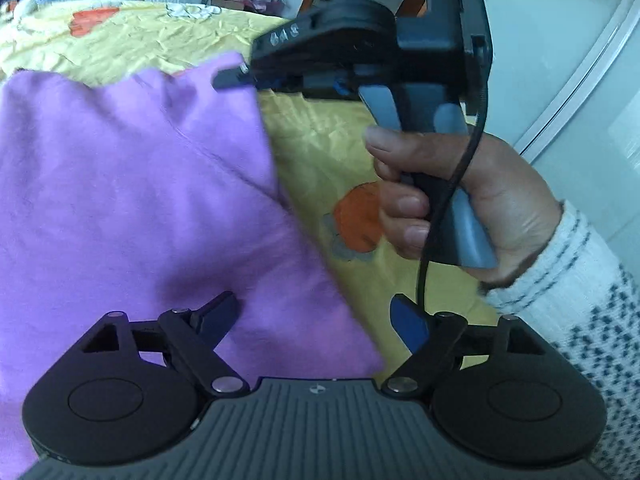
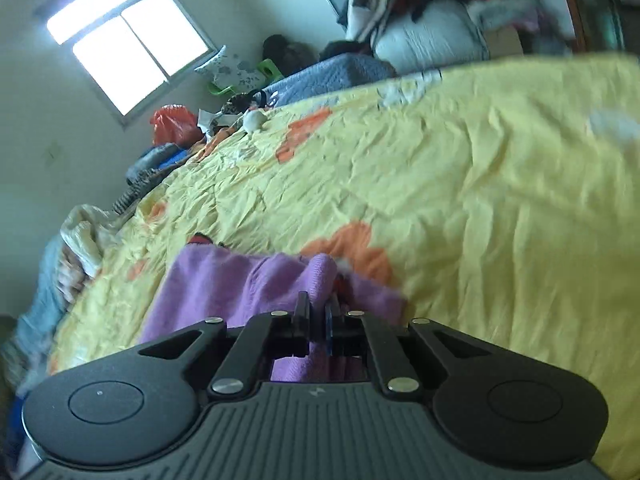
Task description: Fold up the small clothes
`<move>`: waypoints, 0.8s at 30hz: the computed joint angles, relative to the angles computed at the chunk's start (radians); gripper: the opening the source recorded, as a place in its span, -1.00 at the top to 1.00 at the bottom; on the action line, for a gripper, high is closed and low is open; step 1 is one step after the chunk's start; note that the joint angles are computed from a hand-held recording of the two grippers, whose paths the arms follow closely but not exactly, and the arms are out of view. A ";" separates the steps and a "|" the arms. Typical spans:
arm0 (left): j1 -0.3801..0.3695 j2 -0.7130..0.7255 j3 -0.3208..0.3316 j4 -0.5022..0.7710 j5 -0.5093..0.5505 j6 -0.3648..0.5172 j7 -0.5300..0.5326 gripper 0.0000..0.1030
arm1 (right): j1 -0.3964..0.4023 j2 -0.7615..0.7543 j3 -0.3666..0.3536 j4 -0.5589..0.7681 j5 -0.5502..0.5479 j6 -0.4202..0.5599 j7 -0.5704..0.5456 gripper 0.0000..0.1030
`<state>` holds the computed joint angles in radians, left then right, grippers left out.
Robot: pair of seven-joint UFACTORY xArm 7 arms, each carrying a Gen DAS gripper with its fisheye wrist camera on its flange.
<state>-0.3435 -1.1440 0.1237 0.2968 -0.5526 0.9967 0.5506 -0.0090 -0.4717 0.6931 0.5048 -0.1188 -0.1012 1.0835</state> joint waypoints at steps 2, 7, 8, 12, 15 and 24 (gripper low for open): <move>-0.007 0.005 -0.012 -0.004 -0.015 -0.016 -0.012 -0.60 | -0.032 -0.044 0.033 0.012 -0.021 0.049 -0.009 0.88; -0.045 -0.044 -0.035 -0.061 -0.033 -0.080 0.004 -0.82 | -0.103 0.022 0.069 0.063 -0.123 0.170 -0.010 0.92; -0.050 -0.069 -0.045 -0.078 -0.027 -0.091 0.007 -0.84 | -0.099 0.036 0.061 0.052 -0.133 0.144 -0.001 0.92; -0.027 -0.076 0.021 -0.026 0.023 0.013 -0.027 -0.69 | 0.015 0.011 -0.056 0.051 -0.132 0.215 0.016 0.41; 0.054 -0.049 0.115 0.051 0.040 0.008 0.044 -0.81 | 0.055 -0.107 -0.064 0.040 -0.193 0.264 0.020 -0.43; 0.034 0.672 0.163 0.432 -0.078 -0.277 0.144 -0.57 | -0.040 0.021 0.091 0.163 -0.362 0.296 0.031 0.74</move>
